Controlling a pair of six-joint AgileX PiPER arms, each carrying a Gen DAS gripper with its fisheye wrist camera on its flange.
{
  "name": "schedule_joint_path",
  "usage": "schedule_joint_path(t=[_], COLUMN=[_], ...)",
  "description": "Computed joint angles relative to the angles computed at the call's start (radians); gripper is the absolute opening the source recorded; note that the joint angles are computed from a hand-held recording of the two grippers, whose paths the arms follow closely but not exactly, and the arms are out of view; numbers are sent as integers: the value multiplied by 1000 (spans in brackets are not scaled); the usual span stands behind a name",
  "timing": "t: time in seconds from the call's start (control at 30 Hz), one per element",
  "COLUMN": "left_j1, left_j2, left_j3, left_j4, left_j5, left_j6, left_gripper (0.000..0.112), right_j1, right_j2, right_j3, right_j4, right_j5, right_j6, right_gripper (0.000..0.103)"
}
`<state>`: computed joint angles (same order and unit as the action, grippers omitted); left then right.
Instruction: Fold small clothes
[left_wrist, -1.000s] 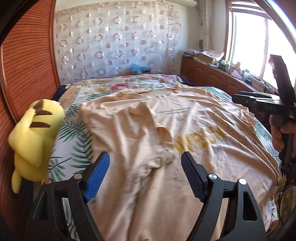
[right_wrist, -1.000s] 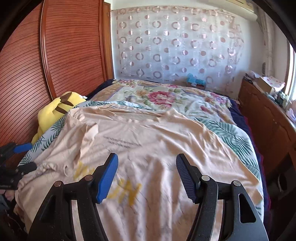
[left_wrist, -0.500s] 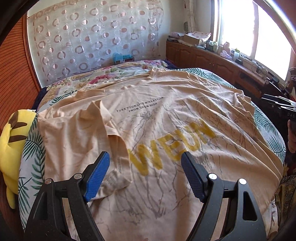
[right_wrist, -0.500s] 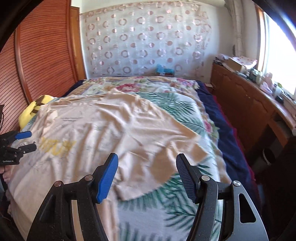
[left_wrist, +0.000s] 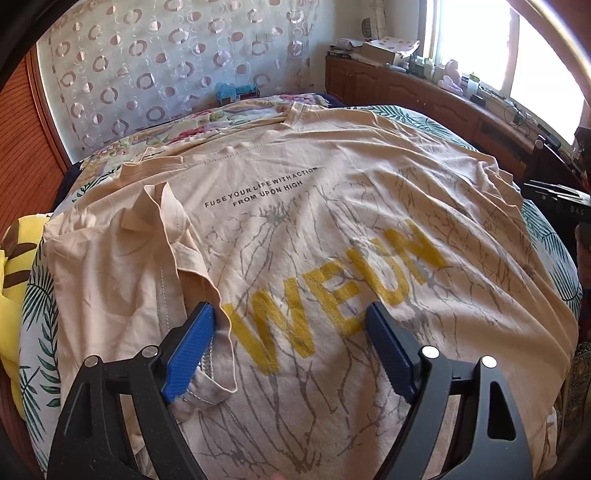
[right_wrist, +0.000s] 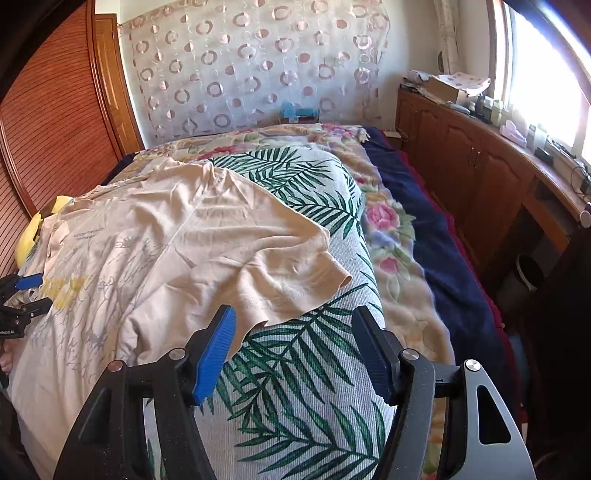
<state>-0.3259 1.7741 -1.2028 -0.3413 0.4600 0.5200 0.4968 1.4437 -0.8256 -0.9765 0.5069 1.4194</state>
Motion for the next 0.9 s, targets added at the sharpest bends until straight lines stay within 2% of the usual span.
schedule_joint_path(t=[0.07,0.13,0.4,0.63,0.67,0.7,0.77,0.83,0.9], left_j1=[0,-1,-11,-12,-12,-11,-11,-11,-3], left_j2=[7,19,17,16,17,17,16,16,4], left_j3=[-10,-26,-23,-21,-22,-21,-21,-22,-9], left_j4=[-14,-38,-17,-17,-17,-18,-20,-23,-61], left_j5=[16,47,41,39,40,40,41,42,36], left_j6=[20,58,43,43,42,44,45,46,77], left_gripper=[92,103,103,103,103,103,103,103,103], right_j1=[-29,-60,-135,-118,-115,-111,-84,-46,-25], right_j2=[0,11,76,114,120,122,129,137,116], right_j3=[-13,-34,-122,-166,-174,-183,-207,-230,-236], right_j4=[54,108,276,246,257,276,281,234,229], right_j5=[-12,-17,-29,19,18,21,59,108,98], right_j6=[-73,-143,-321,-359,-385,-418,-454,-434,-437], right_gripper=[67,67,67,44,33,29,6,4,4])
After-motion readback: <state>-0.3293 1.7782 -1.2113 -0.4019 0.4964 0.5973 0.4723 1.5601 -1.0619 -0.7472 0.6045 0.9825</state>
